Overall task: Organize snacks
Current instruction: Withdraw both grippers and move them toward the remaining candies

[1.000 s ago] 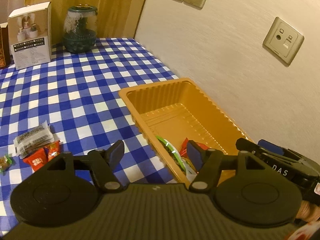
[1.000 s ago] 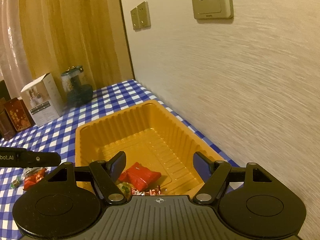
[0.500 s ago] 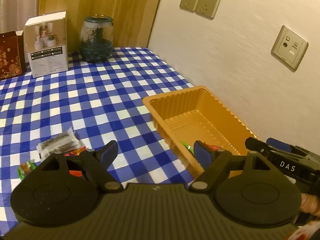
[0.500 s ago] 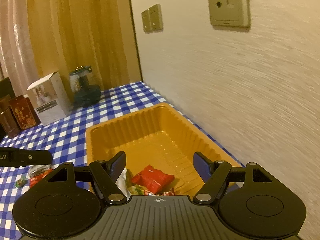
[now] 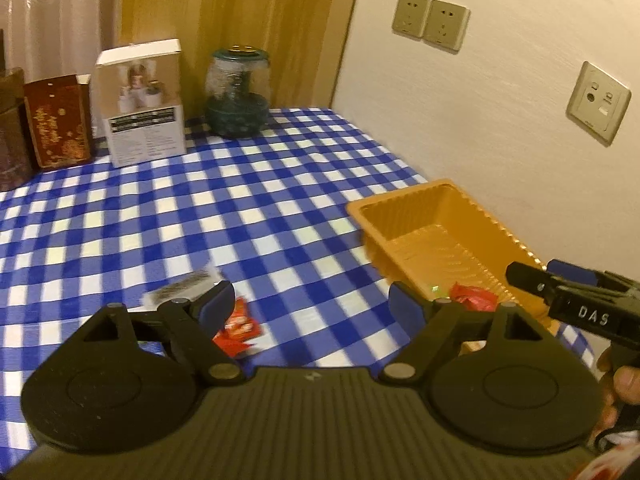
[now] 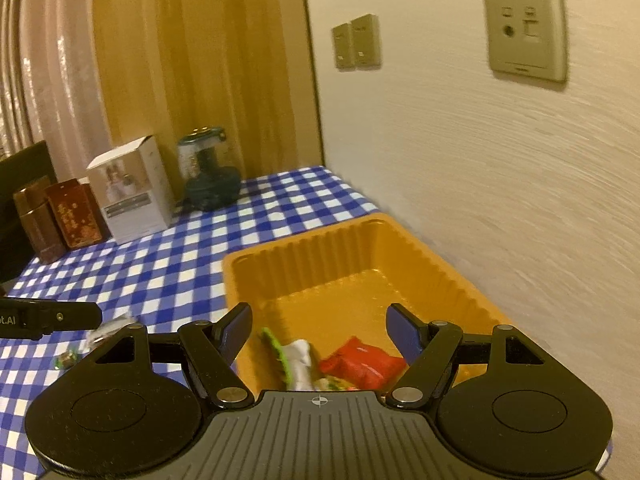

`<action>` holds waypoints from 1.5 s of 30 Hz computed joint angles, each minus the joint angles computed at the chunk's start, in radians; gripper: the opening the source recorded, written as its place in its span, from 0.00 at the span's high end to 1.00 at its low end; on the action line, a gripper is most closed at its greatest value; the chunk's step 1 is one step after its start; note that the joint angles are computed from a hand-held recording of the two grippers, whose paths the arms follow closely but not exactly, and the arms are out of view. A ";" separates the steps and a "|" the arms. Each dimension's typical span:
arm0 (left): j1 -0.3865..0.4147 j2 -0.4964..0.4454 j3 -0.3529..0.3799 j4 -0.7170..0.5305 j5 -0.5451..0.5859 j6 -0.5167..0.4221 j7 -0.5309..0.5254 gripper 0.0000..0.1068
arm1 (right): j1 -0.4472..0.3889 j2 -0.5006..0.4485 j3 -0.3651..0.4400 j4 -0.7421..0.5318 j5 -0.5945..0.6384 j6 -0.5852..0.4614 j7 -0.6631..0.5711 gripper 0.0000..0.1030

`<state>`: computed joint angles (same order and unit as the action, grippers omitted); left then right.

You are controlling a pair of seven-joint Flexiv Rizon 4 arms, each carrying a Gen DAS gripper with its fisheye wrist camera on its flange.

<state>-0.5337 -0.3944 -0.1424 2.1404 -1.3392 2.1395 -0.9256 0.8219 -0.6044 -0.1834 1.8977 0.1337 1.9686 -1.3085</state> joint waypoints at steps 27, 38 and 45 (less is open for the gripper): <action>0.075 0.137 0.004 0.226 -0.100 0.050 0.034 0.23 | -0.073 -0.065 0.202 -0.102 -0.216 -0.017 -0.055 0.28; 0.123 0.118 0.006 0.229 -0.130 0.025 0.078 0.23 | -0.237 -0.163 0.402 -0.230 -0.449 -0.146 0.005 0.29; 0.150 0.087 0.018 0.221 -0.109 -0.011 0.099 0.23 | -0.302 -0.252 0.499 -0.344 -0.532 -0.248 0.006 0.42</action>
